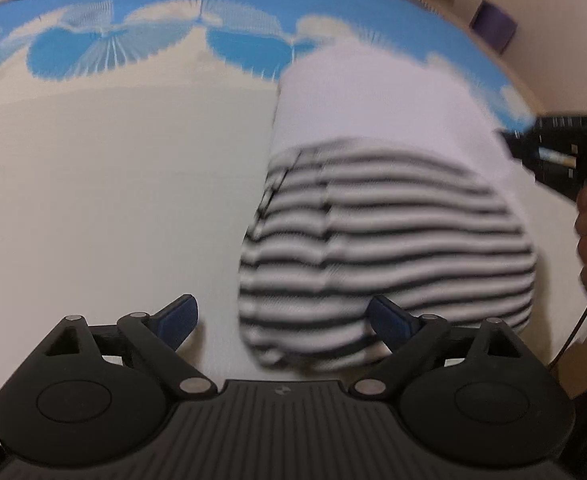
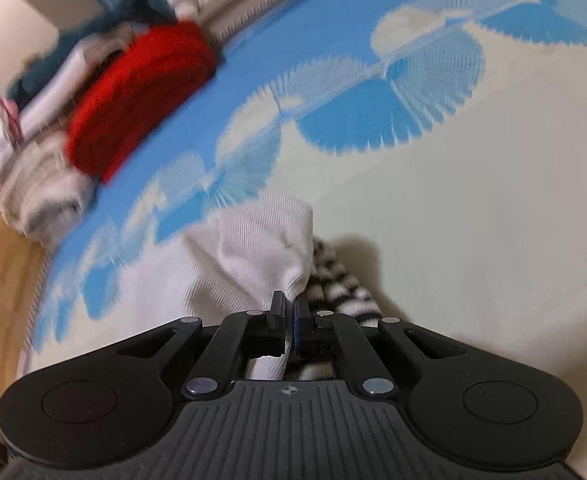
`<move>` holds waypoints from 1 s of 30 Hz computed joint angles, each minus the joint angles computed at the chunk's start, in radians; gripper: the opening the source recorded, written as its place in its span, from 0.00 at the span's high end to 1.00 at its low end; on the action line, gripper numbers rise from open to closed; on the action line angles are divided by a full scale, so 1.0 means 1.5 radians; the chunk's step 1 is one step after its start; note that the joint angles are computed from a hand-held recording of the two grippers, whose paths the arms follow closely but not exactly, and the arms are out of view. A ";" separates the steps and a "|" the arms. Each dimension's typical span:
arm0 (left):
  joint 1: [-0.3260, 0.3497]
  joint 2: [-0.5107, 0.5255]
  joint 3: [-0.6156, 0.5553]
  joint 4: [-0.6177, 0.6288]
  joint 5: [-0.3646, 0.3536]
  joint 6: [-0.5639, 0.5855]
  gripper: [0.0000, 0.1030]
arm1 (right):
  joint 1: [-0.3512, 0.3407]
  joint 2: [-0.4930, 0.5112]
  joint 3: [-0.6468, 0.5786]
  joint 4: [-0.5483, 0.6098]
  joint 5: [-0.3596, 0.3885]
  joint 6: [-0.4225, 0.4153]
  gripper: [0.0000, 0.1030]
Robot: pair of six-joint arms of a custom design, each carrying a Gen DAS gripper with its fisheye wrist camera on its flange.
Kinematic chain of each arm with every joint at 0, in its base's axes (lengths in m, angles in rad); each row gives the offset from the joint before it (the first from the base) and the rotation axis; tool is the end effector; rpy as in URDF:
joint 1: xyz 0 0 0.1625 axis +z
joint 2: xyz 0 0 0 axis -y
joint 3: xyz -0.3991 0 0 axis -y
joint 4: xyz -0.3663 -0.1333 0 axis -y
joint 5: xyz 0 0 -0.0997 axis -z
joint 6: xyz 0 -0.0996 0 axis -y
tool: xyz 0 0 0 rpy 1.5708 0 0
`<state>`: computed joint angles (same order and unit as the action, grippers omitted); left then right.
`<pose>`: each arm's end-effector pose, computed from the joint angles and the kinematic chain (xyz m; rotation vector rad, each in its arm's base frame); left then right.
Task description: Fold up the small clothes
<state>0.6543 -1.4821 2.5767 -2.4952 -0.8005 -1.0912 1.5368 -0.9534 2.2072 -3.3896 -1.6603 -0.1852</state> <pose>-0.1063 -0.3369 0.1471 -0.1315 2.4896 -0.7379 0.1079 -0.4865 0.1095 0.1803 -2.8758 0.8172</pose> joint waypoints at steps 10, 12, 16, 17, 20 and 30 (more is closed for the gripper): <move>0.054 0.030 -0.056 -0.057 0.028 0.053 0.07 | -0.012 -0.079 0.044 0.185 0.042 -0.084 0.55; 0.068 0.034 -0.071 -0.055 0.030 0.052 0.07 | -0.001 -0.082 0.052 0.220 0.013 -0.141 0.93; 0.078 0.041 -0.083 -0.080 0.054 0.060 0.07 | -0.029 -0.136 0.089 0.218 0.048 -0.134 0.96; 0.081 0.045 -0.087 -0.094 0.056 0.068 0.07 | -0.036 -0.146 0.095 0.205 0.047 -0.128 0.96; 0.098 0.059 -0.101 -0.131 0.043 0.085 0.07 | -0.020 -0.125 0.092 0.187 -0.032 -0.144 0.96; 0.224 0.133 -0.197 -0.182 -0.093 0.166 0.07 | -0.011 -0.098 0.073 0.121 -0.040 -0.080 0.42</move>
